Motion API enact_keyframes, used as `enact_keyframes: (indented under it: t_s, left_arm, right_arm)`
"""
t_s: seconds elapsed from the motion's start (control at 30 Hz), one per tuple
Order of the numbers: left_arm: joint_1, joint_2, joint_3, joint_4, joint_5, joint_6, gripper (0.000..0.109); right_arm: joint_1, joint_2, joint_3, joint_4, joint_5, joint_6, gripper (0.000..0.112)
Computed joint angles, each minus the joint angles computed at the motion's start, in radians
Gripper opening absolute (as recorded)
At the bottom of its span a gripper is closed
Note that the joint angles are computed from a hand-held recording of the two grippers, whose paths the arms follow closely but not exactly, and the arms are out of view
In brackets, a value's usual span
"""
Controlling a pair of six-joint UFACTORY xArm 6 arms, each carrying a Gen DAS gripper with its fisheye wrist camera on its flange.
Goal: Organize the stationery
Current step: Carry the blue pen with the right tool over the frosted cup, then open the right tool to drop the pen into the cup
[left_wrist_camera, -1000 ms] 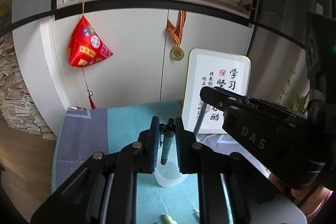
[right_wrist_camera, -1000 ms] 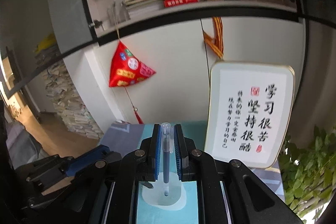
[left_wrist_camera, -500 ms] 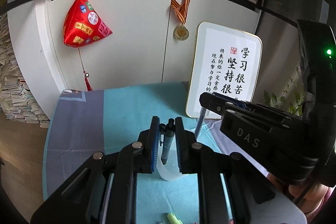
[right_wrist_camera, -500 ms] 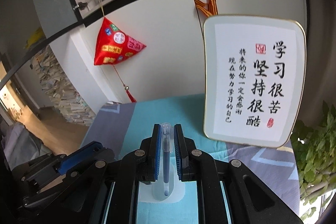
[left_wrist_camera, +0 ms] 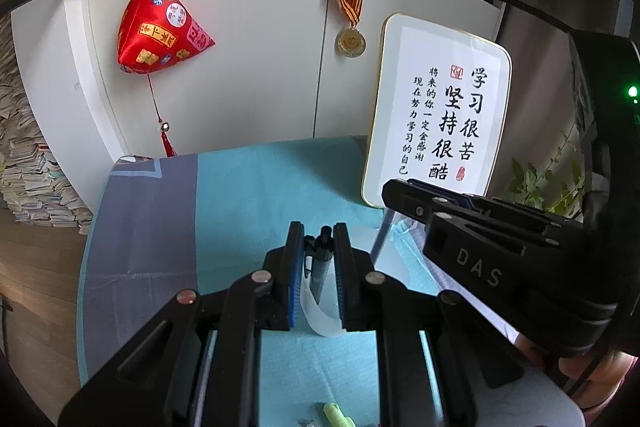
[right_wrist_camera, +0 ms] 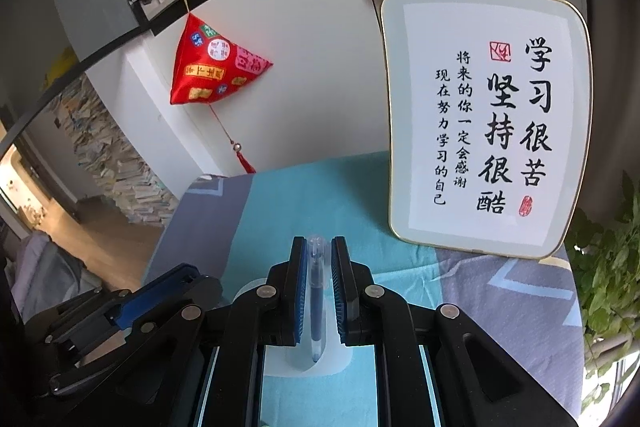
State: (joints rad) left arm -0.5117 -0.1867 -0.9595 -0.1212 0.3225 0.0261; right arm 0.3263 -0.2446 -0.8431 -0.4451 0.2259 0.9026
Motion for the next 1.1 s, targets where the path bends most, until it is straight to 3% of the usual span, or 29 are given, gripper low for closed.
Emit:
enact_keyframes:
  t_s: [0.33, 0.4, 0.47, 0.5, 0.6, 0.63, 0.9, 1.1]
  left_arm:
    - [0.002, 0.002, -0.003, 0.018, 0.014, -0.017, 0.014]
    - [0.003, -0.01, 0.003, 0.022, 0.013, -0.025, 0.02]
    - [0.007, -0.026, 0.012, 0.086, 0.005, -0.085, 0.037]
    - [0.009, -0.033, 0.015, 0.101, 0.0, -0.099, 0.041]
    - [0.013, -0.073, 0.036, 0.088, -0.01, -0.096, 0.051]
    - [0.014, -0.09, 0.045, 0.086, -0.01, -0.098, 0.052]
    - [0.011, -0.253, 0.162, 0.102, 0.006, -0.123, 0.052]
    - [0.007, -0.399, 0.286, 0.105, 0.04, -0.149, 0.051]
  right_arm:
    - [0.007, 0.003, 0.007, 0.061, 0.023, -0.043, 0.013]
    - [0.008, -0.009, 0.014, 0.069, 0.028, -0.045, 0.013]
    - [0.009, -0.026, 0.019, 0.053, 0.043, -0.031, 0.014]
    - [0.009, -0.04, 0.023, 0.034, 0.056, -0.013, 0.015]
    - [0.01, -0.088, 0.042, 0.005, 0.07, 0.024, 0.03]
    - [0.013, -0.103, 0.047, -0.012, 0.077, 0.043, 0.036]
    - [0.101, -0.275, 0.125, -0.116, 0.209, 0.103, 0.036]
    - [0.191, -0.39, 0.214, -0.115, 0.312, 0.119, 0.036]
